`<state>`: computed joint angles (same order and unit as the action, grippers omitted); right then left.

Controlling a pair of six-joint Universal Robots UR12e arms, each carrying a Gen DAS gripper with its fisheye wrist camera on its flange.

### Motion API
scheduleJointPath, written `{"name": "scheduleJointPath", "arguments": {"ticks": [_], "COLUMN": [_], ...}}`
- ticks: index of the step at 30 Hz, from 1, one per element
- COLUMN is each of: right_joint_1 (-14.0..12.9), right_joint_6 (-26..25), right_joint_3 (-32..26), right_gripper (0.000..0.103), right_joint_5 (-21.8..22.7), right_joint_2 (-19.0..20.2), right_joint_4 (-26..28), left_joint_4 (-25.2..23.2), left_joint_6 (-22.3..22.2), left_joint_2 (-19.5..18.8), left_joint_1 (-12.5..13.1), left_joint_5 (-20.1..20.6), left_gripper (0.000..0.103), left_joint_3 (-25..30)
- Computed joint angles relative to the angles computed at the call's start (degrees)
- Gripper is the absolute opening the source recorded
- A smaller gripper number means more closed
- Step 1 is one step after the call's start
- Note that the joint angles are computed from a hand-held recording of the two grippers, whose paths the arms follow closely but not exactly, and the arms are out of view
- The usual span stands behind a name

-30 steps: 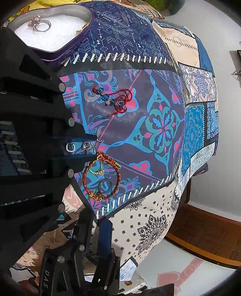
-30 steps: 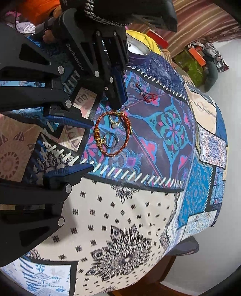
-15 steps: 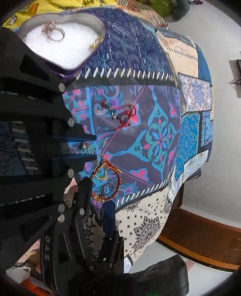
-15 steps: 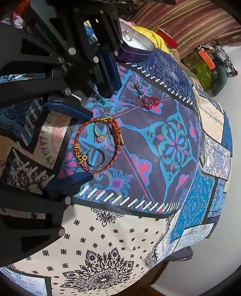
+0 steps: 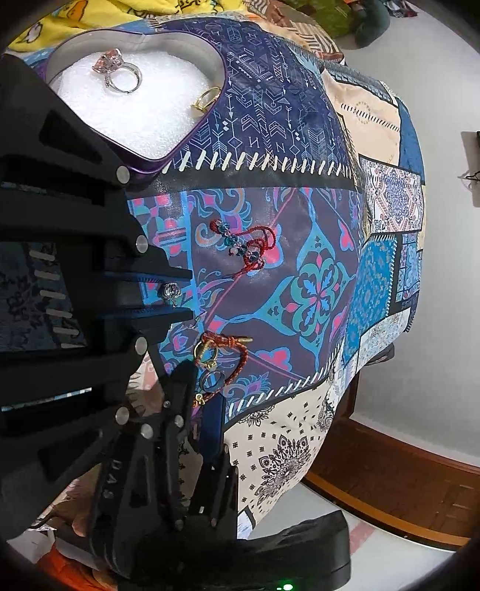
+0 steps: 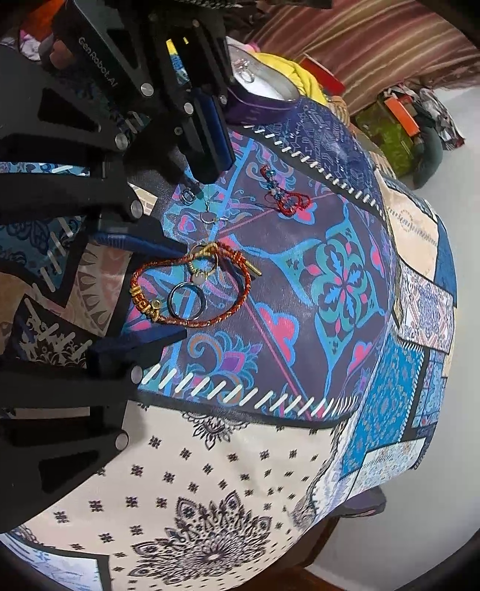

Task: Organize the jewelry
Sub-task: 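Close the right tool on the braided red bracelet while the left tool holds its ring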

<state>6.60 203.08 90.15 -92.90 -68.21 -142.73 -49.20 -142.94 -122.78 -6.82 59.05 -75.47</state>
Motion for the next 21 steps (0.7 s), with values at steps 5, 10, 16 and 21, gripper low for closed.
{"name": "scheduleJointPath", "arguments": {"ticks": [5,10,16,21], "right_joint_1": [0.1,0.2,0.3,0.7], "right_joint_6": [0.3,0.7,1.2,0.9], "right_joint_3": [0.7,1.6,2.7,2.9], "right_gripper": [0.018,0.011,0.008,0.007], "right_joint_5": [-0.3,-1.0,-1.8,-3.0], "right_joint_2": [-0.7,-1.6,-2.9,-3.6], "right_joint_4": [0.1,-0.3,-2.1,-3.1], "left_joint_4": [-0.3,-0.2,0.5,0.8], "left_joint_6": [0.0,0.8,1.3,1.3], "left_joint_2": [0.1,0.4,1.3,2.0], "left_joint_1": [0.2,0.2,0.4,0.8], "left_joint_5": [-0.1,0.5,1.3,1.5], "left_gripper": [0.012,0.012,0.012,0.012], "left_joint_3": [-0.1,-0.5,-1.8,-2.6]}}
